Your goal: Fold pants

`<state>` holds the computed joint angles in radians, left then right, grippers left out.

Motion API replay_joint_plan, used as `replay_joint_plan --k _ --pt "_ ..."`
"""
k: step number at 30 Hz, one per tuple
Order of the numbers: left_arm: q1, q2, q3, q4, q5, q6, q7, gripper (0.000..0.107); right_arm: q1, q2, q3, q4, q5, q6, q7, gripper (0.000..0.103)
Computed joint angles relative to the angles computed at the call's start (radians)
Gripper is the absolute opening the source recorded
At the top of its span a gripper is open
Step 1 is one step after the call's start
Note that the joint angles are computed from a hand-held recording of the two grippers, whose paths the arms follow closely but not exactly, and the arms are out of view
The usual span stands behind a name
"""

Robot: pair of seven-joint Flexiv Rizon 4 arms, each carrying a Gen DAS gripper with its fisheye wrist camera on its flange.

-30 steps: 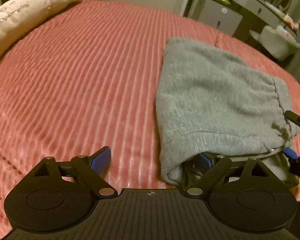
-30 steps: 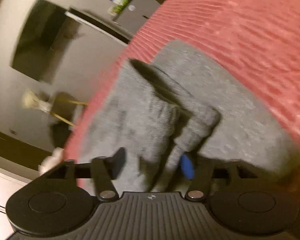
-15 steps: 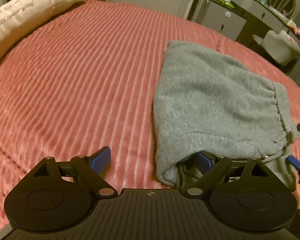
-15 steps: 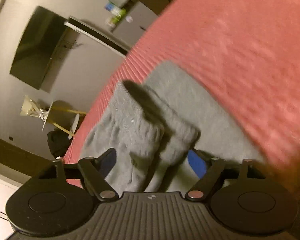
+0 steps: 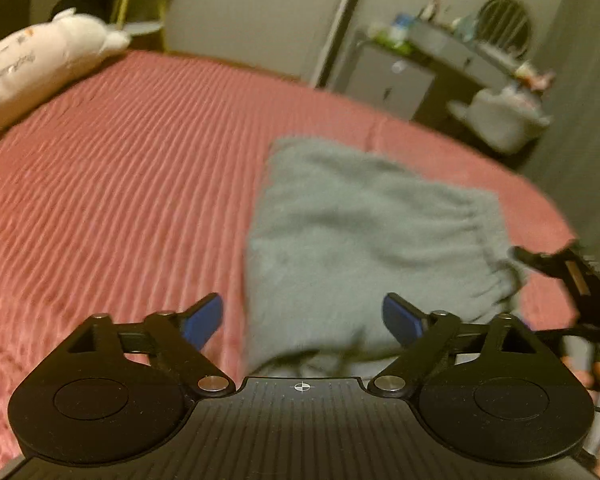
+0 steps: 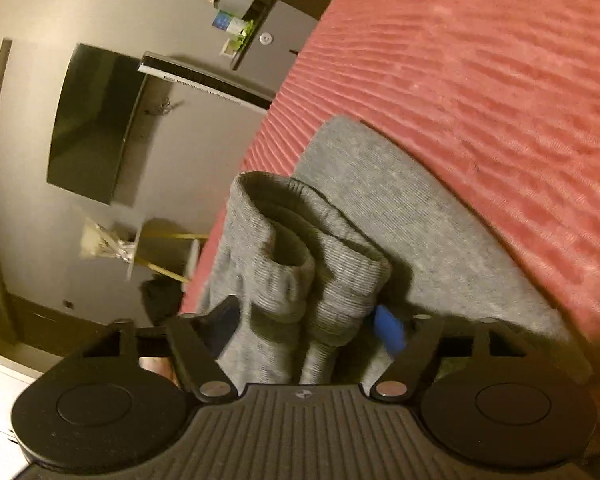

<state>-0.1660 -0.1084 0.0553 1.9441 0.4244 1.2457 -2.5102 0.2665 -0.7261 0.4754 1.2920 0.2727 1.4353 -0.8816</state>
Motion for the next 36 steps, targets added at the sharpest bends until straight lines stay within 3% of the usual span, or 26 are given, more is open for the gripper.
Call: replay_joint_plan --k 2,4,7,8,10,13,15,16,20,36 --pt "-0.030 -0.001 0.029 -0.057 0.176 -0.060 -0.147 0.097 0.010 -0.011 -0.007 -0.020 -0.005 -0.007 0.006 0.092" --pt "-0.032 -0.022 0.026 -0.097 0.233 -0.141 -0.200 0.097 0.044 -0.019 -0.046 -0.043 -0.021 -0.017 0.041 0.091" --pt "0.029 -0.068 -0.010 -0.067 -0.002 -0.145 -0.036 0.097 0.120 0.001 -0.155 -0.038 -0.091 -0.042 0.107 0.051" --pt "0.029 -0.079 -0.009 -0.065 -0.034 -0.146 -0.027 0.097 0.133 0.010 -0.172 -0.022 -0.116 -0.015 0.101 0.050" --pt "0.001 -0.098 0.014 -0.099 0.005 -0.188 -0.064 0.097 0.155 0.027 -0.201 0.008 -0.167 0.025 0.094 0.054" --pt "-0.032 -0.130 0.030 -0.152 0.069 -0.243 -0.087 0.097 0.158 0.012 -0.206 -0.019 -0.224 -0.040 0.111 0.077" --pt "-0.038 -0.143 0.031 -0.168 0.066 -0.266 -0.076 0.097 0.170 0.000 -0.226 -0.034 -0.237 -0.074 0.149 0.071" --pt "-0.041 -0.144 0.034 -0.168 0.066 -0.268 -0.077 0.097 0.179 -0.001 -0.243 -0.034 -0.248 -0.087 0.167 0.059" --pt "-0.057 -0.128 0.047 -0.163 0.107 -0.275 -0.099 0.097 0.196 0.019 -0.270 -0.004 -0.293 -0.067 0.178 0.050" --pt "-0.060 -0.095 0.029 -0.159 0.170 -0.299 -0.150 0.097 0.309 0.162 -0.450 0.167 -0.512 0.142 0.271 0.047"
